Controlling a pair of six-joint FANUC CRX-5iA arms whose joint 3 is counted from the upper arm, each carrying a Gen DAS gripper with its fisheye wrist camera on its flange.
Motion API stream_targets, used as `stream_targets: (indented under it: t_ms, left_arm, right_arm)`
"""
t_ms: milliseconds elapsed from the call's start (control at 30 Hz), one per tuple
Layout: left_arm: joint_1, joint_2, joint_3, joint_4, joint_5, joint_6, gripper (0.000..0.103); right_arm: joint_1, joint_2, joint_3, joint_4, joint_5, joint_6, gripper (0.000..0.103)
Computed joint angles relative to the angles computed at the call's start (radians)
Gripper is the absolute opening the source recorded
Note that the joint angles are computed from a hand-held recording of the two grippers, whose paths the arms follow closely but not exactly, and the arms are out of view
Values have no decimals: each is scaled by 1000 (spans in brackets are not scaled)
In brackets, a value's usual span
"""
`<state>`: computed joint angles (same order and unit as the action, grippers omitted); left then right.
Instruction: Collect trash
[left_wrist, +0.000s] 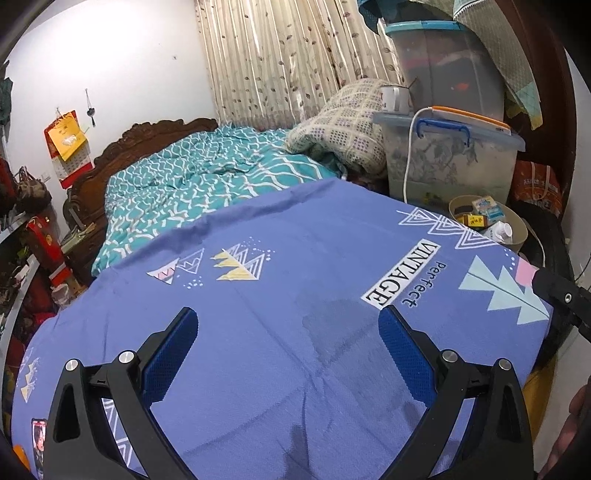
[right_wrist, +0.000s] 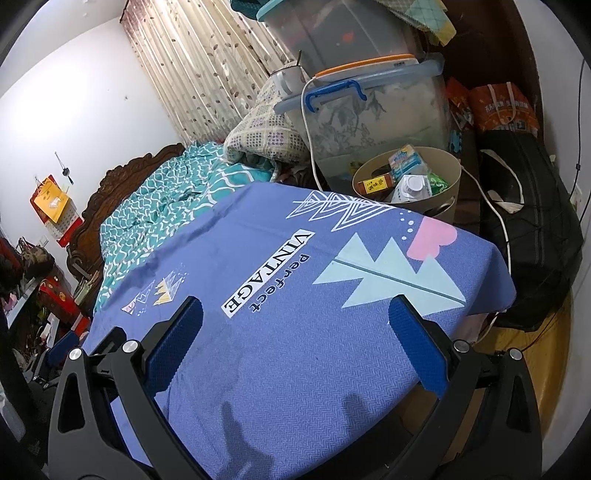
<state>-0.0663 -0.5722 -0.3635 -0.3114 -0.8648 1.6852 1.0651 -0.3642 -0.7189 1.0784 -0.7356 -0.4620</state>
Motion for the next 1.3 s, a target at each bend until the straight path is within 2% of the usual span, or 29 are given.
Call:
stream_targets:
  t_ms: [400, 533, 700, 867, 933, 1300]
  left_arm:
    - [50, -15, -23, 82, 13, -48, 94]
    - [117, -44, -66, 208, 41, -138, 94]
    - [147, -58, -87, 269, 51, -167, 94]
    - [152, -68, -90, 274, 55, -162, 94]
    - [135, -58, -70, 234, 33, -122, 94]
    - [99, -39, -44, 164, 14, -66, 94]
  right_arm:
    - [-1, -1, -8, -7, 6, -2, 100]
    - [0, 0, -6, -9, 6, -1, 100]
    - [1, 0, -6, -7, 3, -4, 100]
    - [1, 0, -7, -7, 5, -3, 100]
    - [2, 1, -5, -8, 3, -3, 100]
    - [-4, 6, -7, 11, 10, -10, 100]
